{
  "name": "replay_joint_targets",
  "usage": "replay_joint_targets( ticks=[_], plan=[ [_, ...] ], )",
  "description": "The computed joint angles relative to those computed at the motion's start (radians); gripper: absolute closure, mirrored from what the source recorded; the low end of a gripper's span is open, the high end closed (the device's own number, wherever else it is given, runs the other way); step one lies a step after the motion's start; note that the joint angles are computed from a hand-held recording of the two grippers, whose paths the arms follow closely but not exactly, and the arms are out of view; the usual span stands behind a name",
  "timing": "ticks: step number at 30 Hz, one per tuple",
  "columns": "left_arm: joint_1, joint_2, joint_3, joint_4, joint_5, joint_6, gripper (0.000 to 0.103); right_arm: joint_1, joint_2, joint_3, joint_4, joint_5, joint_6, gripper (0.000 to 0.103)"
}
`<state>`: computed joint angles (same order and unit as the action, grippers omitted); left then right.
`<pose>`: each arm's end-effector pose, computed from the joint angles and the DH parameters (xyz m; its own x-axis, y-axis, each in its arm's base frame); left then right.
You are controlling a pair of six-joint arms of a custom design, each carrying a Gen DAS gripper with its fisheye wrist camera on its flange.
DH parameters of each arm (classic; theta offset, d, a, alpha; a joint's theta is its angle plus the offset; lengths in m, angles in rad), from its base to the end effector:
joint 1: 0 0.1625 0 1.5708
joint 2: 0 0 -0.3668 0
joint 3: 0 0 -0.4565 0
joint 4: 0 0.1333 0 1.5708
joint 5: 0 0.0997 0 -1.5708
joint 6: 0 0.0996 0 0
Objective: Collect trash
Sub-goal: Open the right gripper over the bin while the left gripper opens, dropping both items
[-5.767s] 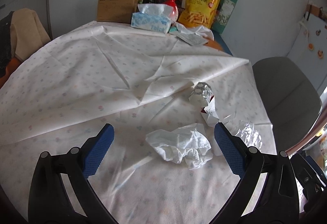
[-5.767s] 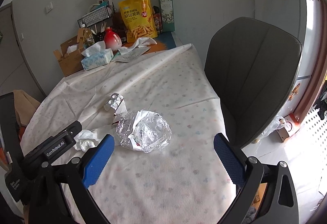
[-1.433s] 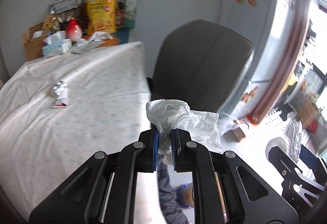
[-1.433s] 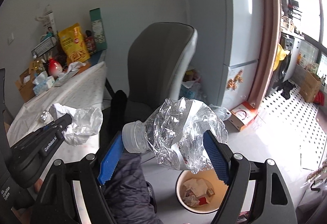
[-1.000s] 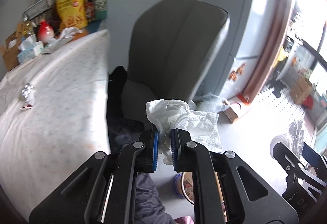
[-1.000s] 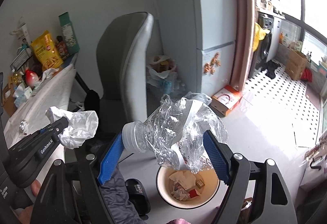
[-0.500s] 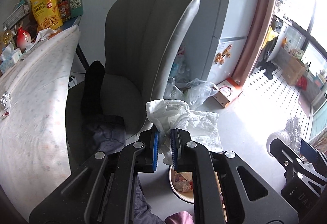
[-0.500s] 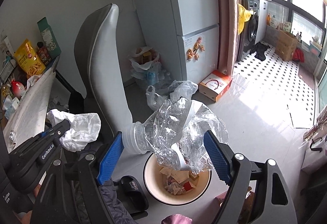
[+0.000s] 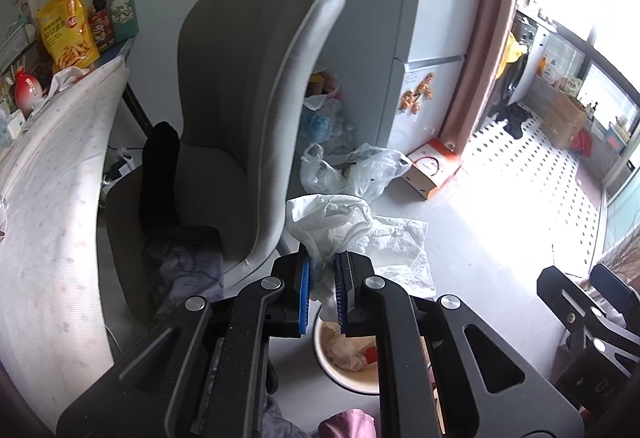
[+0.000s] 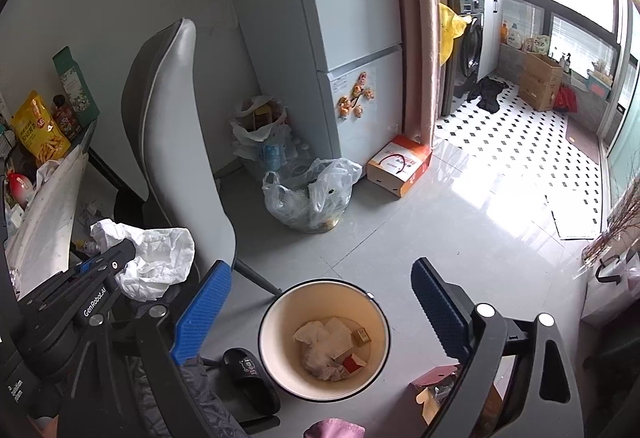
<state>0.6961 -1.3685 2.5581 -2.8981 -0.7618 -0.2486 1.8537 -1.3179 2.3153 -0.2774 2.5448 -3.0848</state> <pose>-0.1382 -0.3831 0.0437 -0.6899 0.2954 -0.6609 0.6091 0.7303 -0.3094 0.1370 -0.2890 0.0223 -0.7225 0.4755 0.5019 -0.1433 0.6072 -0.7816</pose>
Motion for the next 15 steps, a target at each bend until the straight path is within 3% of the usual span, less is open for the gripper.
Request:
replay_joint_targets(
  ticks=[8,10,14,15],
  plan=[
    [-0.023,0.041,-0.006,-0.009,-0.056,0.007,0.092,-0.008,-0.064,0.047,-0.002,0.058,0.015,0.011],
    [-0.02,0.044,-0.012,-0.002,-0.098,0.015,0.09,-0.01,-0.075,0.055,-0.004,0.074,0.019,0.011],
    [-0.03,0.038,-0.004,-0.026,-0.125,0.018,0.05,-0.013,-0.091,0.067,-0.007,0.089,0.02,0.011],
    [-0.035,0.037,0.0,-0.034,-0.118,0.019,0.046,-0.012,-0.091,0.068,-0.008,0.091,0.02,0.01]
  ],
)
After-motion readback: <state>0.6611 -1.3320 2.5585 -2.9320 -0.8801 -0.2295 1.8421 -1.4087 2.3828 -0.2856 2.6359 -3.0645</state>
